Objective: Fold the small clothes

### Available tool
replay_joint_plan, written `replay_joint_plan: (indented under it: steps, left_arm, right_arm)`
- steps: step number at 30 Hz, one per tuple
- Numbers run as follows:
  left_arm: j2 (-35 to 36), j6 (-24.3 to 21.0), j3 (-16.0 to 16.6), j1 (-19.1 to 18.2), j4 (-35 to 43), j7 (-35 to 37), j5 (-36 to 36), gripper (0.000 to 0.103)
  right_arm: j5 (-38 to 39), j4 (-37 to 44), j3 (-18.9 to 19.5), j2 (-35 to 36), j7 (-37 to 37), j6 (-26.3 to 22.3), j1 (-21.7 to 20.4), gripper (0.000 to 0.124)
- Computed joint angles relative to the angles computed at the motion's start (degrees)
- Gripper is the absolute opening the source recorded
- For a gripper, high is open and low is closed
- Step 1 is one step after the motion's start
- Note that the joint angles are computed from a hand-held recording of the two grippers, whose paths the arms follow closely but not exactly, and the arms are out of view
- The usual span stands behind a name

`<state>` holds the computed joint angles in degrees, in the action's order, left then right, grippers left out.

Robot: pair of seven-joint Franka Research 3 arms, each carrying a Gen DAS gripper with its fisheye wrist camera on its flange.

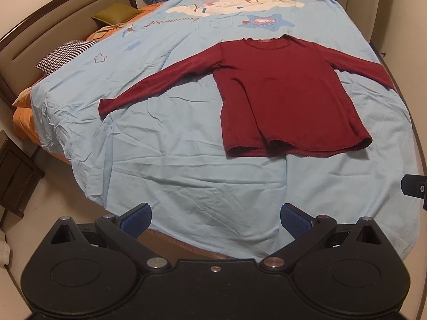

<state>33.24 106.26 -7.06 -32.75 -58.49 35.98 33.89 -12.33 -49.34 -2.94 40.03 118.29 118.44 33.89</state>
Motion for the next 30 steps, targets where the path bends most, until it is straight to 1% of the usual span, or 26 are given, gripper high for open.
replay_joint_plan:
  steps: [6, 16, 19, 30]
  left_arm:
    - [1.0, -1.3, -0.2, 0.4, 3.1, 0.6, -2.2, 0.102]
    - [2.1, -2.3, 0.3, -0.3, 5.9, 1.1, -2.9, 0.102]
    - [3.4, -3.3, 0.6, -0.8, 8.1, 1.5, -2.9, 0.102]
    - [4.0, -3.8, 1.0, -0.9, 9.1, 2.0, -3.4, 0.103]
  right_arm:
    - [0.8, 4.7, 0.0, 1.5, 0.2, -3.5, 0.0, 0.103]
    - [0.6, 4.7, -0.3, 0.9, 0.9, -3.9, 0.2, 0.103]
    - [0.6, 4.4, -0.2, 0.7, 1.0, -3.8, 0.1, 0.103]
    - [1.2, 6.0, -0.2, 1.7, 1.1, -4.9, -0.6, 0.103]
